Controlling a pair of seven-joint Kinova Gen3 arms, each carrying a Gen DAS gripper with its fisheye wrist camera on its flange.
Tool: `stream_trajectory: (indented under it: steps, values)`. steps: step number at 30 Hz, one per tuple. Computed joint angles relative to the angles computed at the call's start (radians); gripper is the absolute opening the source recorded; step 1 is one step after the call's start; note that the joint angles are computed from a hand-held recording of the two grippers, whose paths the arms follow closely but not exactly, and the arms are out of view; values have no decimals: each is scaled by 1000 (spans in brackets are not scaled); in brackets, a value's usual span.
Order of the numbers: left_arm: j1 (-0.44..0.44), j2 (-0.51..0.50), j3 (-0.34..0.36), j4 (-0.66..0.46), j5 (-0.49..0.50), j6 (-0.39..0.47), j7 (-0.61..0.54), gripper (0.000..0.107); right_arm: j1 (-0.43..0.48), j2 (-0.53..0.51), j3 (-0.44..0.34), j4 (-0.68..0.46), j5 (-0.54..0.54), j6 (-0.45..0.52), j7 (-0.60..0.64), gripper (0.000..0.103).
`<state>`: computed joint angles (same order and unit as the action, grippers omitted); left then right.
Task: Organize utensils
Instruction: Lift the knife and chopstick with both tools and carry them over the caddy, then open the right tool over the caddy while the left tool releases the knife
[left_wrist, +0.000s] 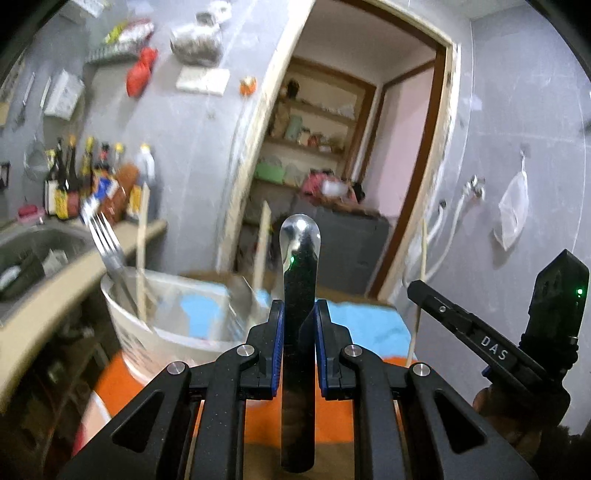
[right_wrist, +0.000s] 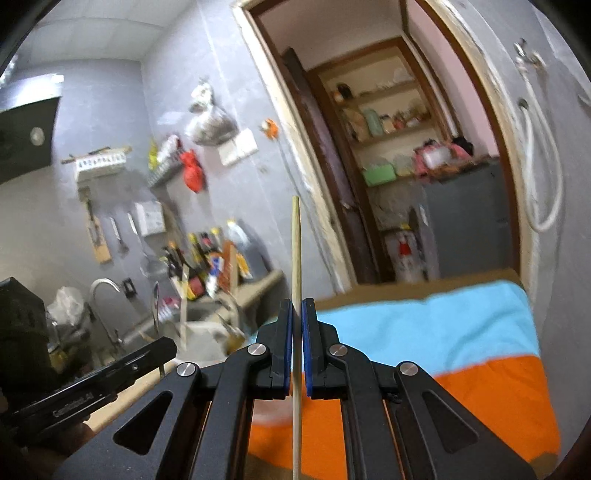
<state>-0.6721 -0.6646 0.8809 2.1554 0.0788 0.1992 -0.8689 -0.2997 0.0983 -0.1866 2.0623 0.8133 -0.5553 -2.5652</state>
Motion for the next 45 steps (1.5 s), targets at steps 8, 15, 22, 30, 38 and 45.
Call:
stream_trajectory:
  steps: [8,15,22,30,38,45]
  values:
    - [2,-37,-201,49,-32,-94,-50,12,-60,79,-34,-112,-128,-121,81,3]
    - [74,84,-374,113,-6,-265,-116,12,-108,158,-57,-187,-232,-160,192,3]
    - [101,190,-409,147,52,-399,-216,12,-167,209,-58,-200,-359,-153,321,3]
    - [35,251,-289,189,157,-506,-354,12,-232,229,-50,-185,-479,-93,563,3]
    - [-83,252,-121,200,300,-540,-518,12,-246,239,-60,-162,-543,-81,685,3]
    - [18,284,-195,189,341,-485,-602,13,-223,227,-82,-167,-510,-1,693,4]
